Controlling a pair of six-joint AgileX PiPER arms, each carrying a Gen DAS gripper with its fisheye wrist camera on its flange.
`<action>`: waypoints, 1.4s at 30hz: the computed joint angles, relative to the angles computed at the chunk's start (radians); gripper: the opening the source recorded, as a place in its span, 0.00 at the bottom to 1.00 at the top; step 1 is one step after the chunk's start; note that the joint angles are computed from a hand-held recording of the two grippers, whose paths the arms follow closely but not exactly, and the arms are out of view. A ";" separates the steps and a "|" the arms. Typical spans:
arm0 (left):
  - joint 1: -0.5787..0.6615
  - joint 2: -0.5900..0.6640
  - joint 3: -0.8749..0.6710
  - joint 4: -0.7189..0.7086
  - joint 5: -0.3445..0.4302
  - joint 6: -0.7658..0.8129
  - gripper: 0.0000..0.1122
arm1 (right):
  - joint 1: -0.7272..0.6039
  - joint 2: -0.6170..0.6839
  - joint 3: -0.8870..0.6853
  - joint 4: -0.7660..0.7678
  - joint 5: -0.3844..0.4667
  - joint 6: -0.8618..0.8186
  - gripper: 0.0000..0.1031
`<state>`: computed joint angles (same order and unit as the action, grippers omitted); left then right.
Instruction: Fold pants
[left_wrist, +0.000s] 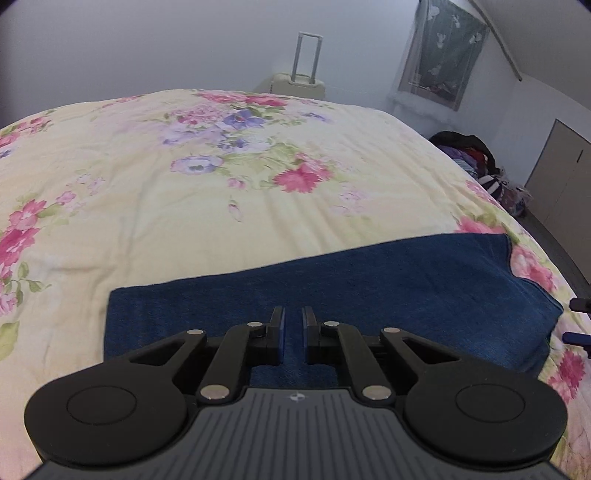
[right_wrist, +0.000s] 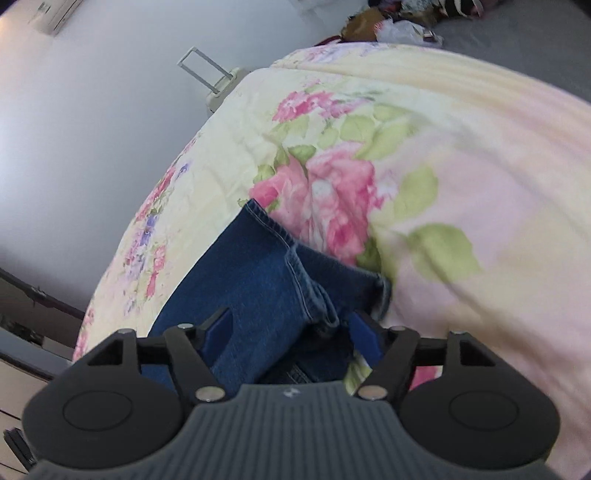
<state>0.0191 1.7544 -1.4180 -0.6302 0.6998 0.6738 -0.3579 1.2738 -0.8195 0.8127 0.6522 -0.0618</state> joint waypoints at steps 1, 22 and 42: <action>-0.010 -0.011 0.016 -0.005 0.004 0.002 0.07 | -0.014 -0.006 0.033 0.038 0.000 -0.017 0.69; -0.225 0.315 -0.352 0.230 -0.033 -0.168 0.07 | -0.016 0.088 0.133 0.643 -0.090 -0.632 0.21; -0.320 -0.117 0.257 0.236 -0.213 -0.049 0.02 | 0.159 -0.012 -0.058 0.062 -0.179 -0.052 0.19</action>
<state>-0.3008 1.6377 -1.1612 -0.3944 0.4865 0.6243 -0.1993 1.2614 -0.8777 0.8748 0.4727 -0.1143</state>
